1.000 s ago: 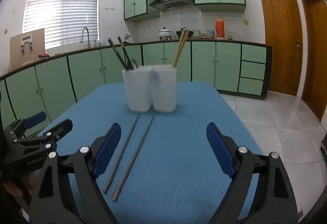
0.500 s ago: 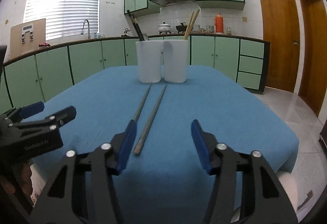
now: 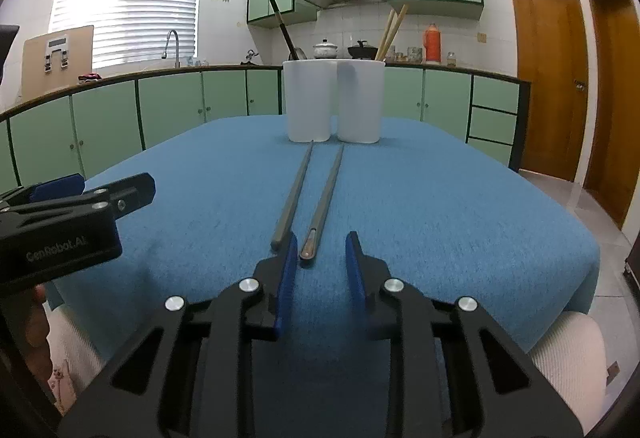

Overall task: Organize utensils
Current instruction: 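Grasp a grey chopstick with right tool while left tool grasps the other grey chopstick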

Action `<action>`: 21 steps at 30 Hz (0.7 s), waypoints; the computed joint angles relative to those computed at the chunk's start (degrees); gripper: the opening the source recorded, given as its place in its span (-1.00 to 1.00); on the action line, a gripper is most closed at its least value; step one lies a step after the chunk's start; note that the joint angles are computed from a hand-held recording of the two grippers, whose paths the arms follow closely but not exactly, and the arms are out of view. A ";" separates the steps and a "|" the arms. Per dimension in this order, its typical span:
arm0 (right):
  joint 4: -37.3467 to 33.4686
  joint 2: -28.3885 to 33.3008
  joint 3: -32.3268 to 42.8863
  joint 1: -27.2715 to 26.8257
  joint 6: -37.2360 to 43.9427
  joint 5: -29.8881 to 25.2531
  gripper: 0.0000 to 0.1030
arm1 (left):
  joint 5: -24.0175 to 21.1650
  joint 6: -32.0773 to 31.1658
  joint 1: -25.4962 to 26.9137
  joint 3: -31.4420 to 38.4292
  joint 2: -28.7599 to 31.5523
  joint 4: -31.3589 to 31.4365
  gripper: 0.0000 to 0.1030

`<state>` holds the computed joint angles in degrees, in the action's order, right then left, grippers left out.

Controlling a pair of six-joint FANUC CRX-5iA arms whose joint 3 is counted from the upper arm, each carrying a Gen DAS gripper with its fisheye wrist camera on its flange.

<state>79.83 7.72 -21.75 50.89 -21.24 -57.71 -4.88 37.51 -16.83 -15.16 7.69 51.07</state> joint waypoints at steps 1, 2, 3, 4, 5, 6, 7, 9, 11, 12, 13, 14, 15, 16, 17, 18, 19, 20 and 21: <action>0.23 0.18 0.08 0.00 -0.06 -0.19 -0.57 | -0.11 0.19 0.05 0.04 -0.01 -0.21 0.83; 0.42 0.35 0.15 -0.03 -0.20 -0.32 -0.58 | -0.26 0.21 0.09 0.06 -0.02 -0.27 0.84; 0.64 0.40 0.12 -0.10 -0.34 -0.35 -0.59 | -0.21 -0.07 0.00 0.02 -0.03 0.03 0.84; 0.91 0.61 0.18 -0.13 -0.46 -0.58 -0.60 | -0.18 -0.03 -0.05 0.07 -0.01 0.02 0.83; 1.09 0.71 0.14 -0.19 -0.54 -0.67 -0.61 | -0.19 -0.03 -0.10 0.11 0.00 0.08 0.83; 1.24 0.87 0.23 -0.23 -0.51 -0.86 -0.63 | -0.06 -0.46 -0.23 0.04 0.01 0.64 0.83; 1.30 1.15 0.44 -0.17 -0.33 -1.30 -0.63 | 0.32 -1.78 -0.52 -0.27 0.00 2.16 0.83; 1.37 1.68 0.77 -0.08 -0.18 -2.15 -0.64 | 1.20 -4.78 -1.24 -0.92 -0.05 5.54 0.83; 1.53 2.11 0.93 -0.01 -0.35 -2.56 -0.66 | 2.62 -9.82 -2.51 -1.87 -0.16 11.19 0.83; 1.67 2.14 0.81 -0.07 -0.57 -2.44 -0.70 | 3.09 -11.23 -2.91 -2.13 -0.19 12.71 0.83; 1.82 2.16 0.77 -0.14 -0.75 -2.37 -0.73 | 2.68 -9.84 -2.56 -1.92 -0.18 11.24 0.83; 1.98 2.20 0.73 -0.19 -0.93 -2.35 -0.74 | 2.66 -9.83 -2.55 -1.92 -0.18 11.19 0.83; 2.17 2.18 0.62 -0.26 -1.25 -2.19 -0.77 | 2.68 -9.82 -2.56 -1.91 -0.18 11.20 0.83; 2.28 2.19 0.54 -0.29 -1.66 -2.22 -0.81 | 2.68 -9.82 -2.56 -1.91 -0.18 11.20 0.83; 2.41 2.12 0.38 -0.37 -2.12 -2.24 -0.84 | 3.08 -11.25 -2.95 -2.12 -0.19 12.81 0.83; 2.71 1.78 -0.10 -0.47 -2.65 -2.08 -0.85 | 3.10 -11.24 -2.99 -2.11 -0.19 12.82 0.84; 2.95 1.68 -0.32 -0.52 -2.98 -2.05 -0.85 | 3.24 -11.81 -3.11 -2.21 -0.19 13.42 0.84; 2.98 1.61 -0.33 -0.60 -3.01 -1.99 -0.85 | 3.69 -13.45 -3.58 -2.41 -0.19 15.26 0.84; 2.94 1.41 -0.46 -0.68 -3.22 -1.81 -0.86 | 3.86 -14.23 -3.82 -2.46 -0.18 16.11 0.84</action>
<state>82.78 9.13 -22.21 50.22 -24.47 -59.52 -1.02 23.28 -20.65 -17.62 7.51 67.18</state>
